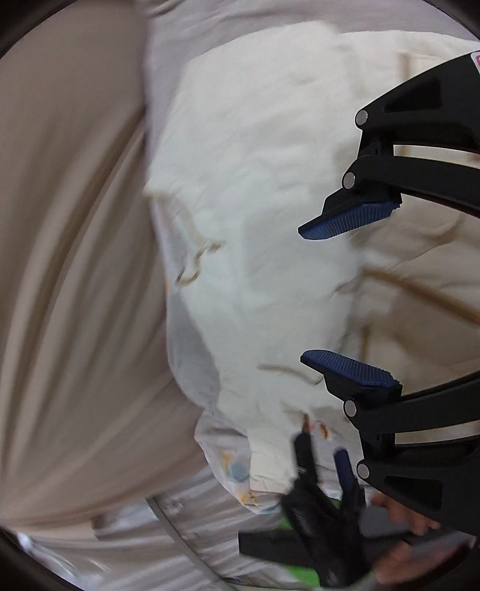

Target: Fold large clothes

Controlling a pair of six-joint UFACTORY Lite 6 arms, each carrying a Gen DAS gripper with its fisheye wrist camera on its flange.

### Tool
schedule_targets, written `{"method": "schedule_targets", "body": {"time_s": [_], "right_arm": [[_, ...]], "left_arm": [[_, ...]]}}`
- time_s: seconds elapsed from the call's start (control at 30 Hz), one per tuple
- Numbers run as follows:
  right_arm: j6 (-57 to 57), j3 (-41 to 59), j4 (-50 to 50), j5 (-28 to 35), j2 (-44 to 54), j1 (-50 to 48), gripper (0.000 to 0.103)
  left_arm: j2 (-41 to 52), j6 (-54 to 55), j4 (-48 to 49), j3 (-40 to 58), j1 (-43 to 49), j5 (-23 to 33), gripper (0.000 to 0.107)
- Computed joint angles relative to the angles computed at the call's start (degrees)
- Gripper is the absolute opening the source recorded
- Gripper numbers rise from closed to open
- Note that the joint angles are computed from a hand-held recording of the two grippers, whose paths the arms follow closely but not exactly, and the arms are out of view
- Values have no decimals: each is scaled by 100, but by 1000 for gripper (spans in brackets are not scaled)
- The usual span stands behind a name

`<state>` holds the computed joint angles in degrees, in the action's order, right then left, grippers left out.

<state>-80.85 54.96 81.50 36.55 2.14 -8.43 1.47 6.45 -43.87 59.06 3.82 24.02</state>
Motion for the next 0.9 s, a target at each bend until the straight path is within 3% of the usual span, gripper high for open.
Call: {"method": "schedule_targets", "body": {"time_s": [0.07, 0.13, 0.2, 0.23, 0.33, 0.4, 0.43, 0.47, 0.53, 0.6, 0.67, 0.77, 0.8, 0.9], "right_arm": [[247, -332, -306, 269, -10, -827, 62], [364, -328, -470, 310, 211, -1430, 62], [406, -117, -446, 334, 572, -1951, 63], [455, 112, -434, 391, 844, -2146, 63], [716, 911, -273, 321, 1813, -2300, 63], [1442, 1712, -488, 227, 2532, -2165, 61], [1678, 2097, -522, 296, 2867, -2111, 50], [1886, 2344, -550, 303, 2980, -1986, 28], [1584, 2380, -96, 312, 2861, -1864, 12], [479, 1805, 1000, 317, 2142, -1830, 11], [-200, 1550, 1429, 188, 1967, -1725, 10], [405, 2077, 504, -624, 3055, -1295, 10], [677, 2199, 177, -617, 3196, -1302, 10], [431, 1753, 237, -605, 2515, -1413, 12]], "left_arm": [[921, 868, -1108, 434, 4, 168, 98], [1576, 1118, -1604, 737, -55, 232, 97], [1789, 1060, -1700, 861, -249, -126, 90], [1850, 1102, -1671, 979, -333, -196, 82], [2256, 1157, -1219, 1733, -605, -72, 29], [2514, 482, -247, 2362, -758, -84, 10], [2591, 228, 168, 2666, -805, -72, 7], [2585, -41, 581, 2893, -843, -160, 7], [2468, -21, 780, 3124, -831, -319, 6], [2430, -385, 1352, 3345, -835, -506, 6], [2552, -1076, 2284, 3459, -841, -549, 6], [3691, -2099, 3441, 4119, -911, -189, 6], [3996, -2351, 3663, 4140, -933, -163, 6], [3857, -2258, 3430, 3468, -957, -867, 8]]}}
